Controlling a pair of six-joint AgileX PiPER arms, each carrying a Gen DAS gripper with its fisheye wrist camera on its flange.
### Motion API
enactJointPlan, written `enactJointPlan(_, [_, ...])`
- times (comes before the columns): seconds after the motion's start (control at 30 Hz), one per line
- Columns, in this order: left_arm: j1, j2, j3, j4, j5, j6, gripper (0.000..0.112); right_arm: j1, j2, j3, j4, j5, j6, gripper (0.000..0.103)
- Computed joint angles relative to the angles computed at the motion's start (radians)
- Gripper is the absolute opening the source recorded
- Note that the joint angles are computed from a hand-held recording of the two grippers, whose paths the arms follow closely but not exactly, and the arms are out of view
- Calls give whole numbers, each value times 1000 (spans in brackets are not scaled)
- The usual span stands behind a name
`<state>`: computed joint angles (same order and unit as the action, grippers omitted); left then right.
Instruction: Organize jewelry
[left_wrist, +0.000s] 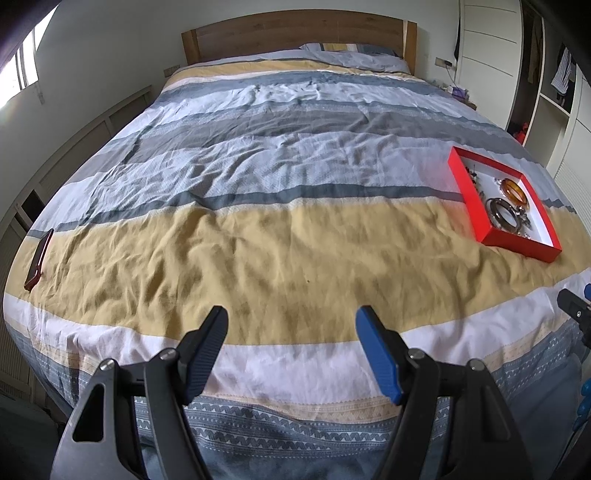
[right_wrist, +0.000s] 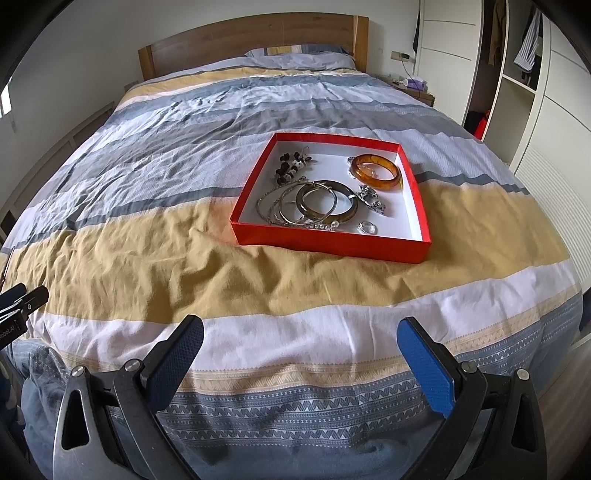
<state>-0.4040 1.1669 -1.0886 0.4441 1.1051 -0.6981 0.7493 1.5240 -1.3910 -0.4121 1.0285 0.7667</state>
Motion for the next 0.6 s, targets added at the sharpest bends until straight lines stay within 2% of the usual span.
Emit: enactJointPlan(0.6, [2,2,13,-6,-11,-1,70,-2,3,4,2,-2,-2,102])
